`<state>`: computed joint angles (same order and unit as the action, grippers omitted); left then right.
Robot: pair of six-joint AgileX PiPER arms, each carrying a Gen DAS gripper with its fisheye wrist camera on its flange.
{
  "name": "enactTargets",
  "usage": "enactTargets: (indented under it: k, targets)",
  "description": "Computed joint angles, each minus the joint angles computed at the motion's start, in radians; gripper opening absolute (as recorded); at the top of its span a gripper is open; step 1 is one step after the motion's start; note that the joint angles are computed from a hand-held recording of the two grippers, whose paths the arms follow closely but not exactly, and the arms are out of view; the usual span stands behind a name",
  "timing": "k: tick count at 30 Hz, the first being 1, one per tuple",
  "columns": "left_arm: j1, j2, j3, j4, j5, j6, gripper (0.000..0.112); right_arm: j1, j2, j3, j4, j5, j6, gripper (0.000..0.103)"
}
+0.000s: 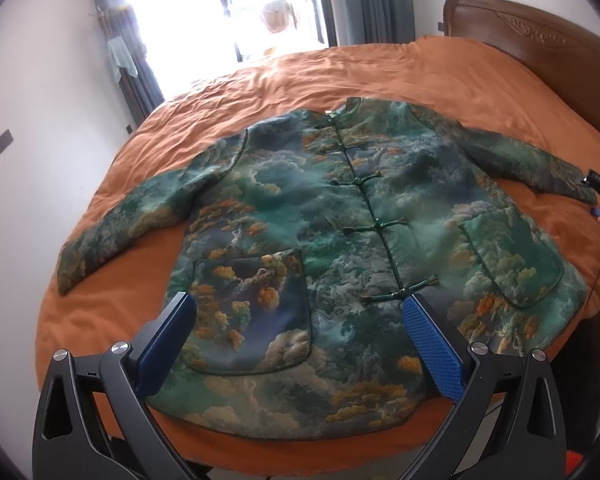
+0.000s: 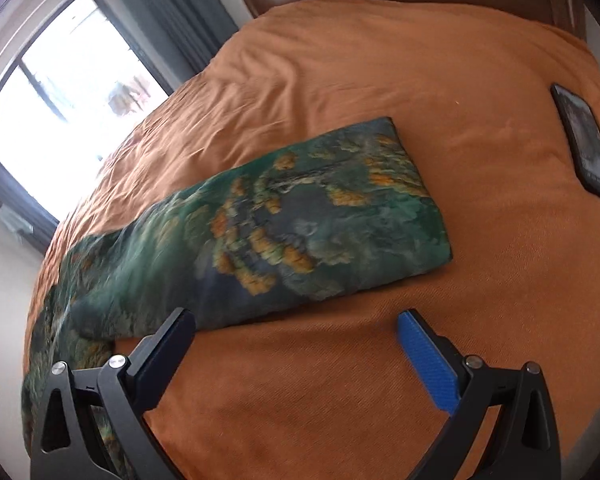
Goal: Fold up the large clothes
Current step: 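Move the right tool to the sleeve cuff and grasp it, then fold the grasped sleeve across the jacket front with the right tool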
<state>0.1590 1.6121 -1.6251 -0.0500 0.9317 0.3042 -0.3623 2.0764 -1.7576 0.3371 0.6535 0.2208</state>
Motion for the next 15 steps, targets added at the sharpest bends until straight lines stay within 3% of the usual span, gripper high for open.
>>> enactTargets:
  k: [2, 5, 10, 12, 15]
  targets:
    - [-0.006, 0.01, -0.007, 0.0, 0.008, -0.001, 0.103, -0.021, 0.055, -0.054, 0.01, -0.006, 0.034, 0.1]
    - [-0.016, 0.001, 0.001, 0.0, 0.005, 0.003, 0.103, -0.007, 0.129, -0.15, -0.094, 0.007, 0.165, 0.079]
    - [-0.018, -0.021, 0.034, 0.018, -0.009, 0.018, 0.103, 0.021, 0.162, -0.18, -0.294, -0.061, 0.447, 0.02]
    - [-0.012, -0.026, 0.051, 0.031, -0.018, 0.018, 0.103, 0.044, 0.148, -0.185, -0.411, -0.074, 0.526, 0.012]
    - [0.011, -0.022, 0.056, 0.021, -0.019, 0.021, 0.103, 0.11, 0.12, -0.234, -0.594, -0.054, 0.578, 0.01]
